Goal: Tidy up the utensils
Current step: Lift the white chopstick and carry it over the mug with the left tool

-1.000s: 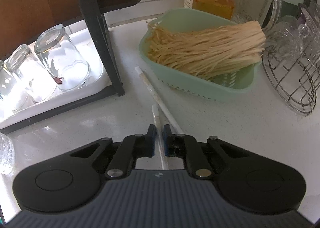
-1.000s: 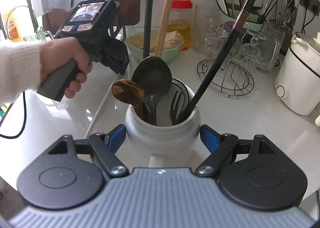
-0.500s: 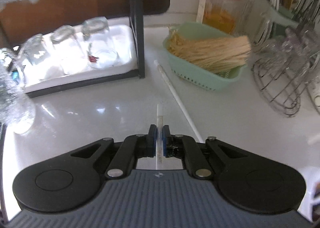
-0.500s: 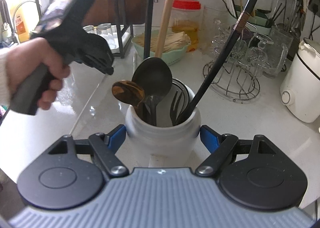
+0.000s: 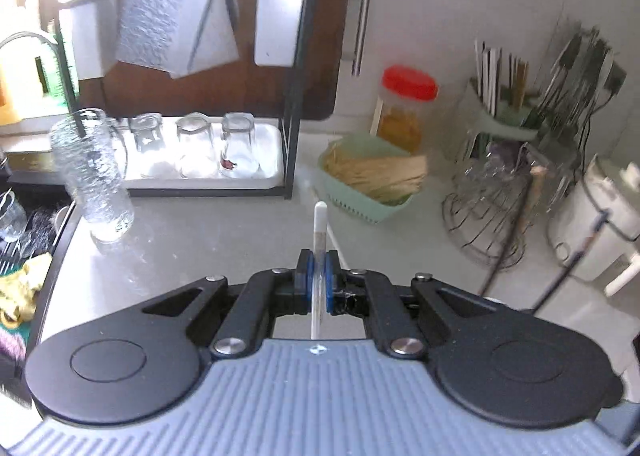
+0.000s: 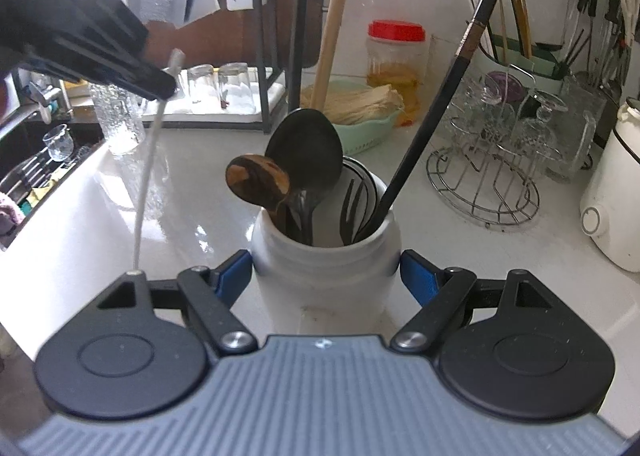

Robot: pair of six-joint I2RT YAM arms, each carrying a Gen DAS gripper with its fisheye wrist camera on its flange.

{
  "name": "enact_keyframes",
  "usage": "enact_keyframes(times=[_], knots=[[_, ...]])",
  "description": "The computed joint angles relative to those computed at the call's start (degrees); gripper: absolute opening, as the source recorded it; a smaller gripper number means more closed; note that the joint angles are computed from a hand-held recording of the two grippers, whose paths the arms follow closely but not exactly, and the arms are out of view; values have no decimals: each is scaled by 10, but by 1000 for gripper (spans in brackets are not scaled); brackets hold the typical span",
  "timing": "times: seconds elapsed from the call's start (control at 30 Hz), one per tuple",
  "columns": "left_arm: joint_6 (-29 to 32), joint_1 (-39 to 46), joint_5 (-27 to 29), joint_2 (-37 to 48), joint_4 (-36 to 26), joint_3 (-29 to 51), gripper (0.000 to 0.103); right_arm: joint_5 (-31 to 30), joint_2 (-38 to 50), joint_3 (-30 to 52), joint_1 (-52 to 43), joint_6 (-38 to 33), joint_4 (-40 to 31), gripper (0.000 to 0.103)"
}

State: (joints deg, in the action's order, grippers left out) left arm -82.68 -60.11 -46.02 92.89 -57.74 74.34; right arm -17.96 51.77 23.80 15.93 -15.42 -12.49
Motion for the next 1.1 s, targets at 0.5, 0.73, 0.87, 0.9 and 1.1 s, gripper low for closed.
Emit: enact_keyframes(times=[0.5, 0.73, 0.87, 0.9, 1.1], knots=[[-180, -140, -55, 53, -194, 131, 7, -43, 12, -7, -26, -37, 22, 83], [-178, -154, -70, 57, -231, 173, 7, -49, 8, -11, -31, -39, 24, 83], [-160, -158, -88, 63, -257, 213, 6, -42, 5, -14, -26, -32, 29, 83], [-154, -158, -92, 63, -262, 224, 6, -41, 5, -14, -26, -31, 29, 83], [-89, -164, -131, 75, -288, 311, 7, -35, 2, -17, -21, -24, 32, 83]])
